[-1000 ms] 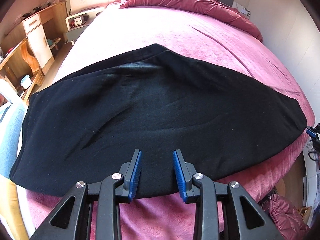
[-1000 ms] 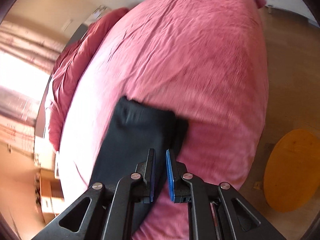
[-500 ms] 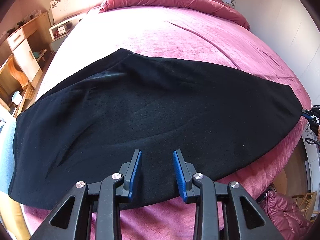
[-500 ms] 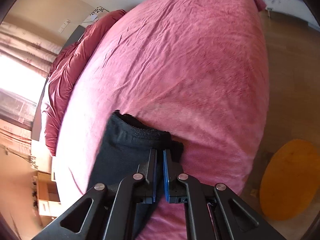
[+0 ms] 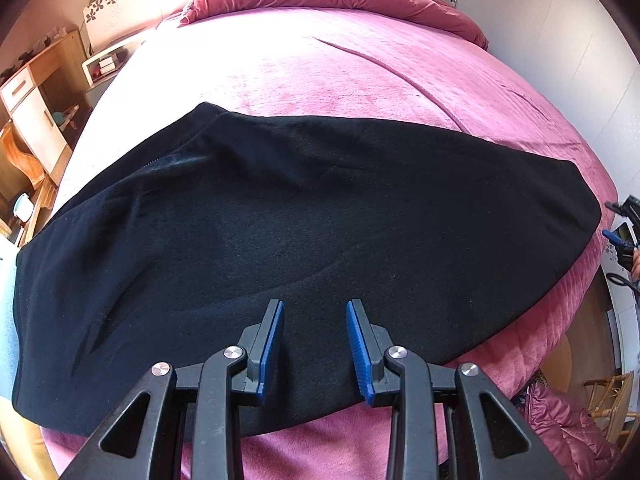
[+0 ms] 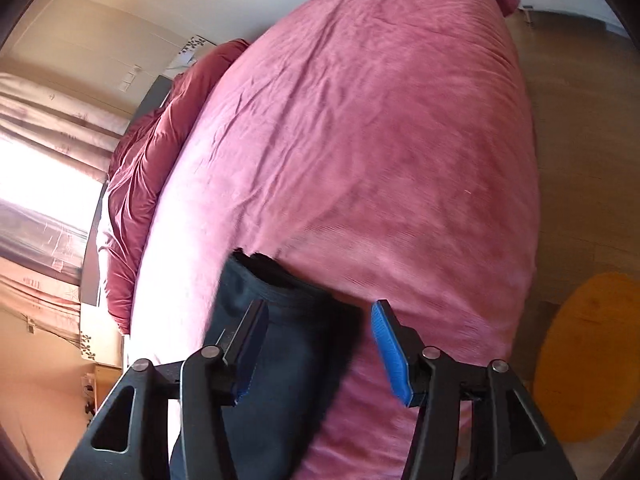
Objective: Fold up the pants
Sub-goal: 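Lift the gripped pant leg end with right tool and carry it over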
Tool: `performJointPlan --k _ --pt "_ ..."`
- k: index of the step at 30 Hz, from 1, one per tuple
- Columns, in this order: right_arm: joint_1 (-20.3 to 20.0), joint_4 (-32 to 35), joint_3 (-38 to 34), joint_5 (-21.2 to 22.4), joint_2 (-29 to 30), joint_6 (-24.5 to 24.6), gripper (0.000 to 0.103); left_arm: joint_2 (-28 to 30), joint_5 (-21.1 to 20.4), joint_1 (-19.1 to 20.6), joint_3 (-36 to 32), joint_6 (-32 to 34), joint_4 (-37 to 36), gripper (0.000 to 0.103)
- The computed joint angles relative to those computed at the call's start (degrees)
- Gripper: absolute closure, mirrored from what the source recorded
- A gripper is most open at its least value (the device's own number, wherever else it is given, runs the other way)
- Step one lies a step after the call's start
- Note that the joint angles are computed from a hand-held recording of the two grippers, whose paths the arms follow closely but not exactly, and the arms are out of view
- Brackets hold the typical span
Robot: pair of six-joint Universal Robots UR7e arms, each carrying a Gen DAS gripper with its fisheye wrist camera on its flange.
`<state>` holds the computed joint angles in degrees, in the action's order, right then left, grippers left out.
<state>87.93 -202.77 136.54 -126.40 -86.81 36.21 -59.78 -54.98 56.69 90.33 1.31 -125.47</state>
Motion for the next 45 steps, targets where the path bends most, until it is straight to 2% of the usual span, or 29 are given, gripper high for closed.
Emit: performJointPlan --k 1,3,5,6,8,10,11,13,15,16,19,22,25,29,30,31,32,34,37,40,45 --pt "-0.06 1.07 -1.06 0.26 0.59 -0.51 0.049 -0.07 -0.09 -0.03 0.04 0.06 -0.01 0.070" --pt "-0.17 5.77 -3.44 -0.30 1.23 -0.64 0.060 -0.33 -0.14 -0.10 0.01 0.60 0.15 0.070" --pt "0.16 10.43 -4.93 -1.66 1.52 -0.46 0.081 -0.53 -0.28 -0.24 0.07 0.85 0.44 0.070" --pt "1.00 12.39 -5.16 -3.51 1.27 -0.16 0.084 -0.50 -0.28 -0.24 -0.02 1.09 0.42 0.070" --pt "2.24 10.15 -4.81 -5.00 1.43 -0.74 0.087 -0.76 -0.26 -0.35 0.38 1.40 0.01 0.070" --pt "2.77 8.27 -3.61 -6.21 1.05 0.07 0.087 -1.01 -0.31 -0.35 0.71 1.87 -0.55 0.070" --pt "2.29 9.60 -3.15 -6.35 0.74 1.09 0.087 -0.98 -0.27 -0.28 0.64 1.94 -0.25 0.070" --pt "0.07 11.79 -2.26 -4.10 0.45 2.49 0.085 -0.70 -0.03 -0.14 0.44 1.73 0.51 0.070" --pt "-0.75 7.37 -0.85 -1.85 0.42 2.17 0.074 -0.15 0.49 -0.12 -0.12 1.60 1.72 0.070" --pt "-0.99 5.96 -0.13 -0.90 0.07 2.68 0.065 -0.10 0.63 -0.17 -0.15 1.66 1.65 0.070" --pt "-0.87 2.08 2.67 1.36 -1.20 2.72 0.058 0.02 -0.39 -0.42 -0.57 2.43 0.93 0.069" --pt "-1.34 -2.50 5.83 7.52 -1.08 1.96 0.056 0.38 -0.78 -0.56 -1.26 2.66 0.96 0.069" --pt "-3.04 -6.03 7.50 13.63 1.44 1.93 0.055 1.19 -1.31 -0.41 -2.45 2.54 1.47 0.069" --pt "-2.34 -8.13 6.32 12.57 4.82 1.00 0.055 2.67 -0.47 -0.51 -3.80 3.33 1.37 0.069" --pt "-2.34 -7.81 5.68 12.37 4.98 0.94 0.058 3.05 -0.14 -0.49 -4.19 3.20 1.30 0.069" --pt "-2.13 -7.41 5.01 11.55 5.17 0.53 0.067 3.29 0.25 -0.54 -4.32 2.95 1.19 0.069" --pt "-1.79 -6.49 4.22 10.46 5.52 0.11 0.072 3.76 0.60 -0.53 -4.81 3.00 0.99 0.069" --pt "-2.29 -4.55 2.76 10.76 5.70 0.39 0.072 4.55 1.50 -0.65 -5.36 3.08 0.14 0.069" --pt "-3.19 -5.69 2.40 12.60 6.14 -1.52 0.070 5.24 1.08 -0.56 -6.78 1.78 0.55 0.069" --pt "-5.81 -9.33 3.91 17.58 6.36 -1.30 0.070 5.06 0.13 -0.86 -6.30 2.18 0.19 0.068" --pt "-7.22 -8.86 3.70 20.50 5.82 -0.95 0.065 4.24 -1.03 -1.31 -4.44 2.75 0.57 0.068"
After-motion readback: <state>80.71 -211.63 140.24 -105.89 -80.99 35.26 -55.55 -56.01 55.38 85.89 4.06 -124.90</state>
